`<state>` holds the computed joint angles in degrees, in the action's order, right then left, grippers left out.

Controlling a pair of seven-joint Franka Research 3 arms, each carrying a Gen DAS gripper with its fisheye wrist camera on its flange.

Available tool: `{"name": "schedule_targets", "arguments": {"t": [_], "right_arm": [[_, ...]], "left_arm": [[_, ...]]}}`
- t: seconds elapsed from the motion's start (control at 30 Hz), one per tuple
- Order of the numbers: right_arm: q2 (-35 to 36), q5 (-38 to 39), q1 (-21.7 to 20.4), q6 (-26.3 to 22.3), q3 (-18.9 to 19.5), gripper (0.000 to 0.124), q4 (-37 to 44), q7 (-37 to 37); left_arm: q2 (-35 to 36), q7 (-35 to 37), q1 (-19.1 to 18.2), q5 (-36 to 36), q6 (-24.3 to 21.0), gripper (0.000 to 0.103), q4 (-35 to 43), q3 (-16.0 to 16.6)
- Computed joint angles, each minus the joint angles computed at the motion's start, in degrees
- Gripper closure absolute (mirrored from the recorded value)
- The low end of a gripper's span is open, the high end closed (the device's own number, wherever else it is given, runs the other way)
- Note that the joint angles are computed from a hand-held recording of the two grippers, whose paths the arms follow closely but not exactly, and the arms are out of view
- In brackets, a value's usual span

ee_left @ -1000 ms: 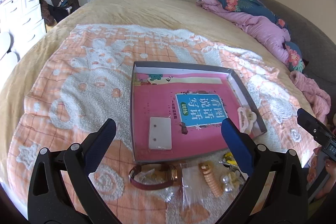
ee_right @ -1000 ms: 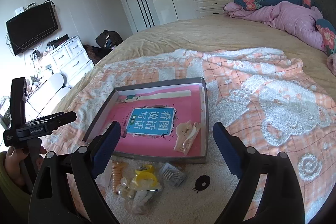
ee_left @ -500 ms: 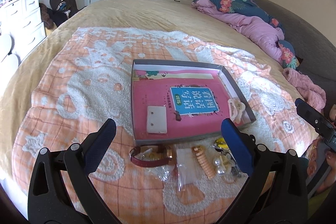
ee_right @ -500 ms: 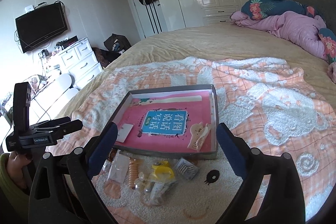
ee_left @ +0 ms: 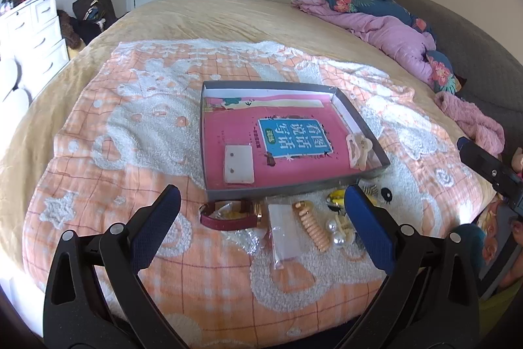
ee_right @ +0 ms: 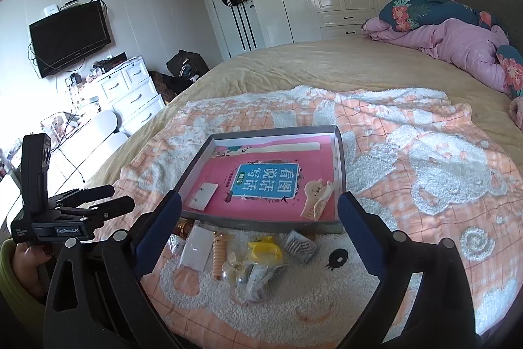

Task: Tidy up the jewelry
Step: 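Withdraw both open tools from the tray back toward the remaining items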

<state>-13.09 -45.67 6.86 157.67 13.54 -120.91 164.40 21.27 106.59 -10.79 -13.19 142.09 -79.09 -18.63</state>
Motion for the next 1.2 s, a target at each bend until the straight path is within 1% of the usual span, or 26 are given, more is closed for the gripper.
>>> {"name": "schedule_targets", "arguments": {"t": [0.23,0.4,0.57,0.9,1.03,1.13,1.17,1.2], "right_arm": [[-0.7,1.4,0.6,-0.7,0.2,0.028,-1.4,-0.3],[-1.0,3.4,1.1,-1.1,0.5,0.028,-2.8,-1.4],[-0.9,5.9,1.8,-1.2,0.5,0.028,-3.9,-2.8],[-0.5,8.2,2.6,-1.4,0.6,0.028,-5.0,-4.4],[-0.6,8.8,2.7,-1.8,0.6,0.028,-5.6,-4.7],[-0.3,9.7,3.0,-2.1,0.5,0.028,-6.0,-5.2],[0.0,10.5,3.2,-2.5,0.2,0.028,-6.0,-5.8],[0.2,11.1,3.4,-2.6,0.0,0.028,-6.1,-6.3]], "left_arm": [[-1.8,1.1,0.4,-0.8,0.6,0.009,-3.2,-0.1],[-2.6,1.8,0.5,-1.6,-0.1,0.009,-5.2,-0.2],[-3.5,3.5,0.7,-3.3,-1.0,0.009,-7.5,-0.5],[-5.2,6.6,0.0,-4.6,-2.8,0.009,-11.7,-0.3],[-4.9,6.7,-0.2,-4.9,-3.5,0.009,-11.9,0.0],[-3.9,6.6,0.0,-5.7,-5.3,0.009,-11.2,0.0],[-3.8,6.8,0.1,-6.0,-5.5,0.01,-11.2,-0.1],[-3.4,6.8,0.2,-6.4,-6.0,0.016,-11.0,-0.2]]}}
